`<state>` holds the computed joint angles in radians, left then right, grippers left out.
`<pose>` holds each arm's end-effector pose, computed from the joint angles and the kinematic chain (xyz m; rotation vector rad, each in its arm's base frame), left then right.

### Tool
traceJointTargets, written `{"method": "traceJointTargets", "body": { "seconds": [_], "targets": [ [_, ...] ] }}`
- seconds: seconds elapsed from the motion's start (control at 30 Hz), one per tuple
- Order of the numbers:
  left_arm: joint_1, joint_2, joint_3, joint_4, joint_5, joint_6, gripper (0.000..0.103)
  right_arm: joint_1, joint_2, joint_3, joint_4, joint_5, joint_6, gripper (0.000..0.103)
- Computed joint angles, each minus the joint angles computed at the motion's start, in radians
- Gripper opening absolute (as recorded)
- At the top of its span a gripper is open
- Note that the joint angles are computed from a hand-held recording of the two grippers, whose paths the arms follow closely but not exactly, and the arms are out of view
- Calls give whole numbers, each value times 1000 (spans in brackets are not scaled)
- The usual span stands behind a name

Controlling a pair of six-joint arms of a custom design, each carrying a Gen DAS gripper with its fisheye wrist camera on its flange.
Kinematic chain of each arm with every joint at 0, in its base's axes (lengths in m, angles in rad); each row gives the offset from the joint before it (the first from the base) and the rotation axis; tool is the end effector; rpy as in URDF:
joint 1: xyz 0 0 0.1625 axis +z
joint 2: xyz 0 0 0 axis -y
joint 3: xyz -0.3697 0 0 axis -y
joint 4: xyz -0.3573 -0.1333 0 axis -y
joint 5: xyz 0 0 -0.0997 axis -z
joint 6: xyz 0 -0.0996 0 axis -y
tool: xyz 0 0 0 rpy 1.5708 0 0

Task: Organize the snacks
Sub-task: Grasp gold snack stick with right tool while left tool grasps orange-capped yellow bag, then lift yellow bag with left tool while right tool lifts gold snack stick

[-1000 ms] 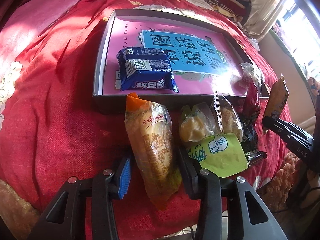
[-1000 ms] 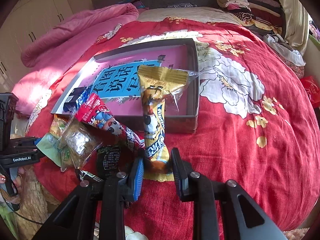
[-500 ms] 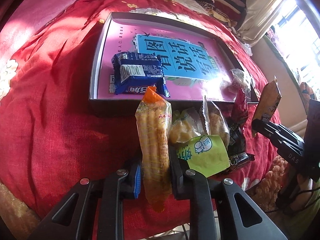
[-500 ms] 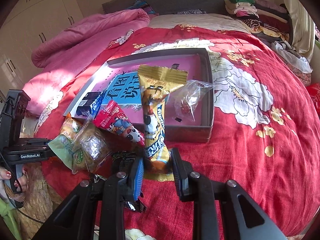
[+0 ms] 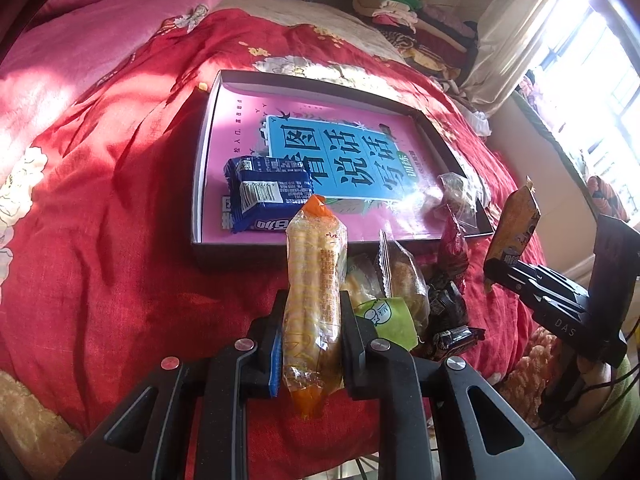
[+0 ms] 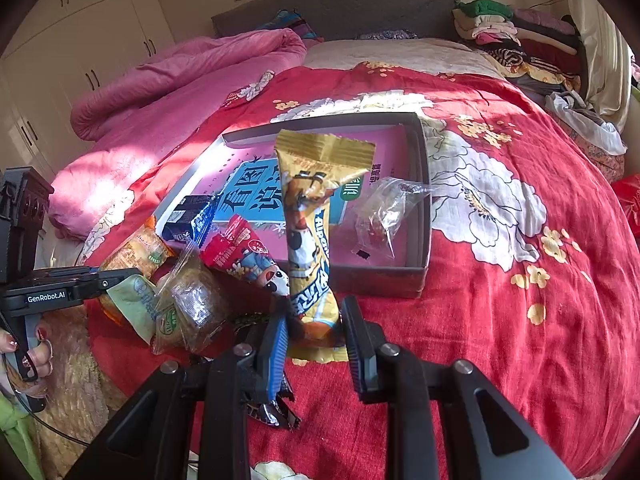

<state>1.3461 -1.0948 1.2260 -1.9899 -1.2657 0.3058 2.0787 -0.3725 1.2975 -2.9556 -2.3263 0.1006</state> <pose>0.0151 -0.6663 0.3816 0.6740 2.7192 -0.3882 0.3880 -0.5633 -0.0090 0.2702 -2.4231 0.8307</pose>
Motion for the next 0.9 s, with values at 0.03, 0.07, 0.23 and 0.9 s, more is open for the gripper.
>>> {"method": "traceJointTargets", "body": {
  "seconds": [0.03,0.07,0.23,0.9],
  "targets": [
    [0,-2,3,-7,-3,3,22,0,0,0,-2,0,-1,27],
    [0,-4,4,-14,-4,8,22,1,0,0,-8,-1,-3,27],
    [-1,-19,21,-75,-24,31,22,3,1,2,-31,2,-16,27],
    [-3,-14,13,-235,-122,119,22,17,15,-7,-174,-3,-95,27]
  ]
}}
